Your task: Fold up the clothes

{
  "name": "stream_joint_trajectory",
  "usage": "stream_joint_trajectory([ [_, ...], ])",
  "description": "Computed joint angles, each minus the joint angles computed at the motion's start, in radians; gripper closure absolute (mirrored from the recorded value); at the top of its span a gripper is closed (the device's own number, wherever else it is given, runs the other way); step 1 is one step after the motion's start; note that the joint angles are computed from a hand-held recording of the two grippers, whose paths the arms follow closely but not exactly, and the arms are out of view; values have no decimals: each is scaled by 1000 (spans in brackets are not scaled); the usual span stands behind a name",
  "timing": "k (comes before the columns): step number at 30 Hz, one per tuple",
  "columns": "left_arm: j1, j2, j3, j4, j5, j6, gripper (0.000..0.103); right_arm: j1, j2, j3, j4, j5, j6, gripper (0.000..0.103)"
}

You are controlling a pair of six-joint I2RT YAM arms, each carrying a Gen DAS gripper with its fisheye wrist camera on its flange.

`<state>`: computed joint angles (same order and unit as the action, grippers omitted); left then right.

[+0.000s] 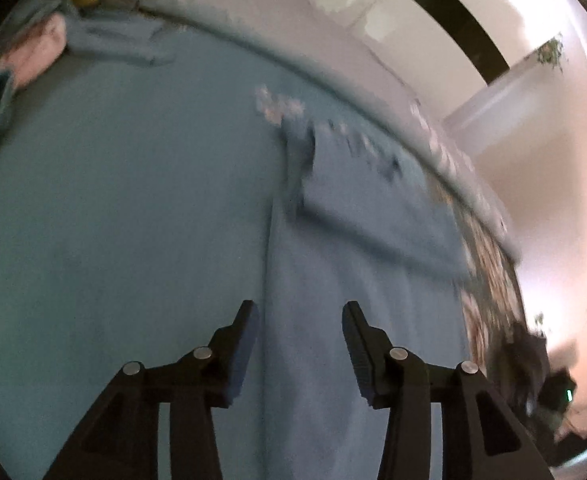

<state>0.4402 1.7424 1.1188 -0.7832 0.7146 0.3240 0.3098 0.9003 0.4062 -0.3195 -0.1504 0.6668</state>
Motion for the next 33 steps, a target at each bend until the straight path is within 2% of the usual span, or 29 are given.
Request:
stream_joint_trajectory([
  [4,82,-47,-87,-141,-30,165,49,40,-157,-75,-90,4,49,56],
  [8,175,-55,-140,-301,21,371,44,67,-299,-137,-140,-31,97,53],
  [10,210,-87,-182,-296,45,411,44,71,-333,-162,-141,-67,114,53],
  [13,224,-58,-189,-354,71,456,44,106,-361,-177,-139,-68,114,53],
  [16,235,-22,-194,-415,92,505,44,82,-368,-186,-128,-150,74,52],
  [23,237,-32,-214,-419,114,499,44,-112,-438,-168,-271,-260,-80,53],
  [28,225,-39,-221,-397,109,477,44,-135,-287,-159,-118,-257,-76,52],
  [31,231,-37,-223,-396,116,484,44,-75,-215,-154,-30,-211,-37,45],
  [33,229,-40,-227,-390,121,482,44,-72,-217,-165,-13,-256,-40,44],
])
